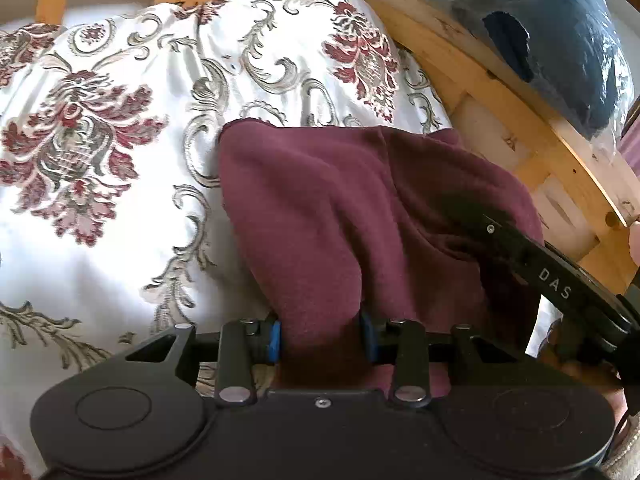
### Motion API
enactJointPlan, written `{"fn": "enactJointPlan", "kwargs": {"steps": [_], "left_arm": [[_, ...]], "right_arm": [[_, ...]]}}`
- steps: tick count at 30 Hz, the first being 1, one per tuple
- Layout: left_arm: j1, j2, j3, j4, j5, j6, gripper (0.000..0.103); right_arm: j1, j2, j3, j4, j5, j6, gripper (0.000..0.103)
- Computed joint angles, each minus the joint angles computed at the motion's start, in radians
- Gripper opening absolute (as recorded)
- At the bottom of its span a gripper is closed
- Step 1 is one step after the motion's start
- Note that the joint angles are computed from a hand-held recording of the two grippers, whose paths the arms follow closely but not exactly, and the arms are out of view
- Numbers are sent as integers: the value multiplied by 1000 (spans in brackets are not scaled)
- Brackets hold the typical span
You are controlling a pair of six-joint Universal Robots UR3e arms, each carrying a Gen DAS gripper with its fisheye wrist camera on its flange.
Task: Fold small clothes
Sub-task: 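Lay the folded top down and open both tools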
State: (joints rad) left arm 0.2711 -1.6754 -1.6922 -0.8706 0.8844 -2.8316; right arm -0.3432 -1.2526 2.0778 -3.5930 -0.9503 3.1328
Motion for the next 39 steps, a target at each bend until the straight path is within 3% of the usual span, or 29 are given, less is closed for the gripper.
{"fn": "enactJointPlan", "kwargs": {"steps": [10, 14, 21, 24, 30, 37, 39], "left_arm": [[53, 56, -45, 99, -7, 13, 37], [39, -31, 77, 122, 23, -4, 37], [-8, -271, 295, 268, 112, -49, 38], [-8, -336, 352, 230, 138, -74, 39], [4, -345, 347, 233, 138, -131, 51], [12, -264, 237, 257, 148, -120, 75], [20, -232, 181, 283, 151, -117, 80]], "right_arm": [[65, 52, -52, -119, -22, -5, 20], [118, 156, -272, -53, -58, 23, 19], [176, 399, -688, 163, -141, 51, 16], [186, 477, -794, 252, -189, 46, 16], [196, 540, -881, 308, -234, -5, 16], [187, 587, -969, 407, -249, -23, 17], [181, 580, -940, 385, -252, -16, 24]]}}
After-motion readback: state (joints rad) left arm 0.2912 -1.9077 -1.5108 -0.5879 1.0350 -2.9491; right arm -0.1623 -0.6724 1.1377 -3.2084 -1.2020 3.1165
